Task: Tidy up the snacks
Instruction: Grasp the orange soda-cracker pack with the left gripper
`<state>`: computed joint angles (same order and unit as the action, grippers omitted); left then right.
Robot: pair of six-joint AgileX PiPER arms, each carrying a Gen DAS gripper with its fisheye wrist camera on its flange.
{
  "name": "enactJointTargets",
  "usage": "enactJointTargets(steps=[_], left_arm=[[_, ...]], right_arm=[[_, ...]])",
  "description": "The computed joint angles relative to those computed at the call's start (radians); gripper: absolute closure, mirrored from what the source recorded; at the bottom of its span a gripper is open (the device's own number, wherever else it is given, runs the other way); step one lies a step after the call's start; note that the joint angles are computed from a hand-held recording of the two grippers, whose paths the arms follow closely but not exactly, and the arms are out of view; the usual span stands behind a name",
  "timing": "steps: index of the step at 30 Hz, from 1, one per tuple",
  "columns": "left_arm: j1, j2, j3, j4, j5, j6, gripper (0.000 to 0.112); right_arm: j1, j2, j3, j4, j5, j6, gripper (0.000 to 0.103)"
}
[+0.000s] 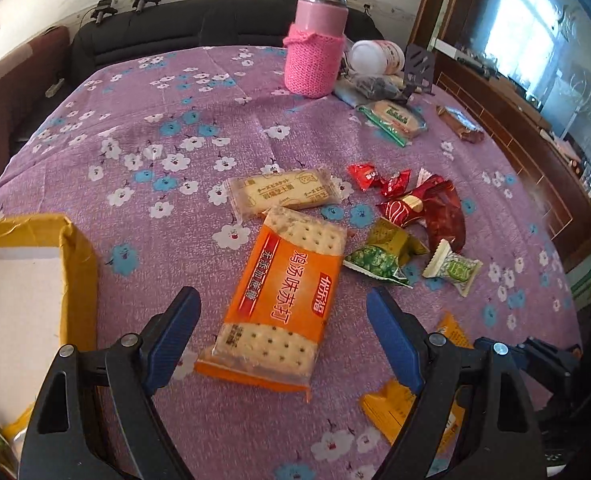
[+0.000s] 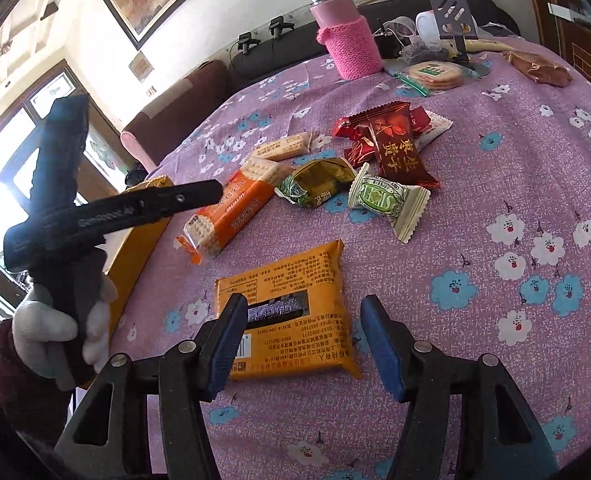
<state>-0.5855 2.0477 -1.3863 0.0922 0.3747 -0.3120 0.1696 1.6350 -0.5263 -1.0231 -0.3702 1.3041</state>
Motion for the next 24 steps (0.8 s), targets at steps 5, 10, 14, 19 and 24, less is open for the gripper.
enactJointTargets(steps=[5,10,14,19,24], left_arm=[[-0.023,0.123,-0.146,0.031,0.128,-0.005,0.027],[-0.071,0.113,-0.132,0.173,0.118,-0.105,0.058],[-0.079,0.074,-0.078,0.162,0.089,-0.128,0.058],[-0.087,-0.036,0.072,0.169,-0.009,-0.188,0.058],[-0.085,-0.201,0.266,0.174,-0.130,-0.278,0.058]], right_arm=[[-0.020,0.003,0.009,-0.006,-0.032,0.011,0.042],[-0.011,-0.003,0.014,0.027,-0.028,-0.027,0.041],[-0.003,-0.009,0.021,0.053,-0.024,-0.051,0.040],[0.006,-0.022,0.030,0.091,-0.014,-0.088,0.039],[0.035,-0.032,0.039,0.193,0.017,-0.176,0.038]])
